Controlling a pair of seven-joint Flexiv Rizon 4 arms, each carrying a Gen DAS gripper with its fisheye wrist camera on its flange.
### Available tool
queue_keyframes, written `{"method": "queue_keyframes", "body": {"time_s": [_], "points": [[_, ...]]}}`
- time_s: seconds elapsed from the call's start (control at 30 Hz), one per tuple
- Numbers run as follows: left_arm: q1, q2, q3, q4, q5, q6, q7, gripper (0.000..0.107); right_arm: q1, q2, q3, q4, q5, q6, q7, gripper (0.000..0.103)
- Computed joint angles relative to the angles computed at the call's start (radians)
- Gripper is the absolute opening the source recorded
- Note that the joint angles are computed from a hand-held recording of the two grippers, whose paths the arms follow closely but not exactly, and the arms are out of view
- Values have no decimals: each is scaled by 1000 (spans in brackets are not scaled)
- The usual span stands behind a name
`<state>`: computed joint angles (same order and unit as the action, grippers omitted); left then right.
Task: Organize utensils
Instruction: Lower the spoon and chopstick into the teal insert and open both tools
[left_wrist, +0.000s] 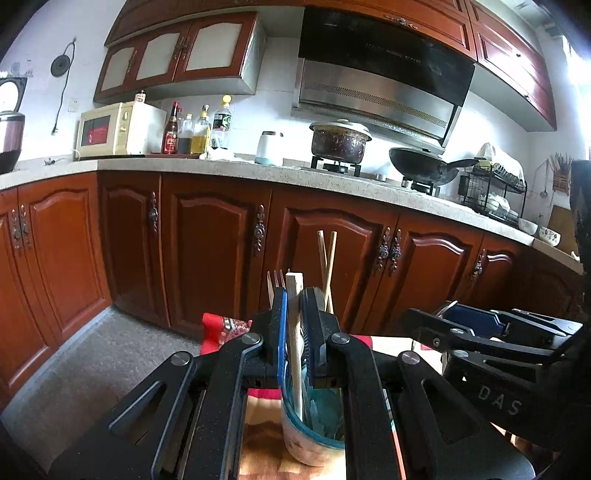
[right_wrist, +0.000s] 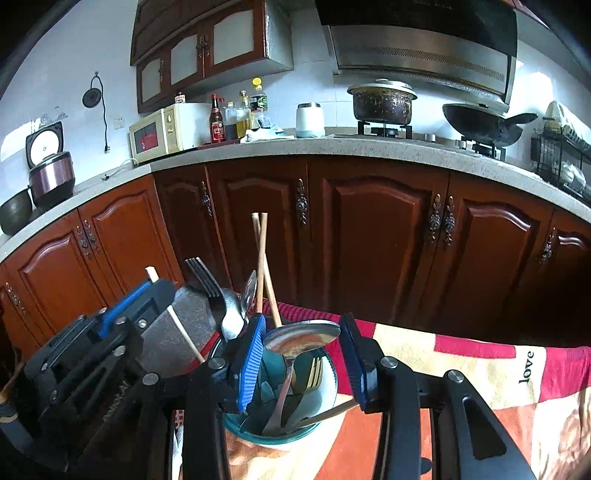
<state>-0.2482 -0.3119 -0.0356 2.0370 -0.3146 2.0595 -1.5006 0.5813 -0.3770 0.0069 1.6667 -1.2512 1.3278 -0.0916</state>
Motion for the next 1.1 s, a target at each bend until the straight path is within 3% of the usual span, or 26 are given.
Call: {"method": "queue_keyframes", "body": {"time_s": [0.2,0.4,0.73,1.1], "points": [[45,9,-28,31,60,18,-55,8,18,12,7,11,-23,-53,0,39],[79,19,-44,44,114,11,-111,8,3,37,21,30,-125,-70,101,39],[170,34,-103,45,248,-9,-221,8,12,18,57,18,-49,-124,6,39],[240,27,-144,20,351,-50,-266,8,27,-40,27,2,133,-47,-129,39]]}}
